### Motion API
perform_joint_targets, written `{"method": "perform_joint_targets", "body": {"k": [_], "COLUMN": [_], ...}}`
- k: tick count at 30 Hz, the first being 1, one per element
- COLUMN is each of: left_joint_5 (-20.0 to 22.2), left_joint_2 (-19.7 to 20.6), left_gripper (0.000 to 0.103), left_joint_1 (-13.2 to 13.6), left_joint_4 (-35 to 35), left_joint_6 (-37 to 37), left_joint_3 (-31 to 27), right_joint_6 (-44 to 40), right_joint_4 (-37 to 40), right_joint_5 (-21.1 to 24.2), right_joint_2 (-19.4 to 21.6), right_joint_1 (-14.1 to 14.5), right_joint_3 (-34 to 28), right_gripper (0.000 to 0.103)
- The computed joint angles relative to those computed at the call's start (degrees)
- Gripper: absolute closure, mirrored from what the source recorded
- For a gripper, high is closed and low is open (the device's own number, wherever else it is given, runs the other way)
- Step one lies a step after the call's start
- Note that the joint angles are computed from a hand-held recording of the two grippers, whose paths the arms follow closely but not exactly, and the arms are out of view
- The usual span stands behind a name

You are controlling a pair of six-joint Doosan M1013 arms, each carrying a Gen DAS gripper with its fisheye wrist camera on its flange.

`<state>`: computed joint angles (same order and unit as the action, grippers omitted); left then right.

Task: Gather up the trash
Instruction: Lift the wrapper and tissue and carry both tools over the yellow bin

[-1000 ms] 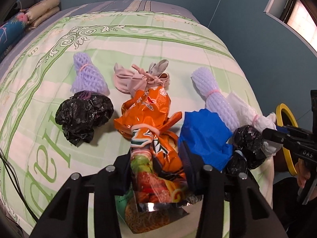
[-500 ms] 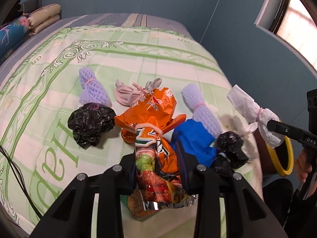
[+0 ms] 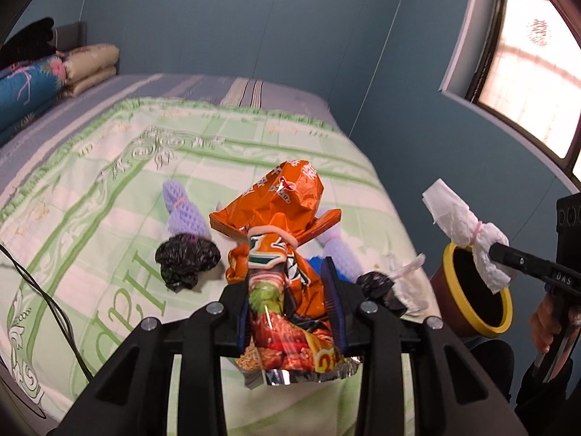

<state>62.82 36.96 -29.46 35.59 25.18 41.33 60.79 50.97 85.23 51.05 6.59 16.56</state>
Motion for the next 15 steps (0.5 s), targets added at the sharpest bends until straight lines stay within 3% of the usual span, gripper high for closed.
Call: {"method": "perform_joint_targets", "body": {"k": [4, 8, 15], "left_joint_5": [0.6, 0.1, 0.5], "left_joint_2": [0.2, 1.2, 7.1], "left_gripper": [0.071, 0.071, 0.071], "left_joint_1": [-1.5, -2.3, -3.1], "left_joint_4": [4.4, 5.4, 3.5], "left_joint_6": [-0.5, 1.0, 8.0], "left_joint_3": [-1.4, -4.0, -15.6], "right_joint_6": [-4.2, -6.1, -7.0], "right_joint_4": [2.0, 3.2, 5.0], "right_joint_5": [-4.1, -7.4, -12.8], "right_joint_2": [-4.9, -7.6, -10.4], "right_joint_1": [-1.1, -2.1, -4.7], "right_joint_3": [8.7, 13.2, 17.6], "right_gripper": [0.089, 0.089, 0.089]}}
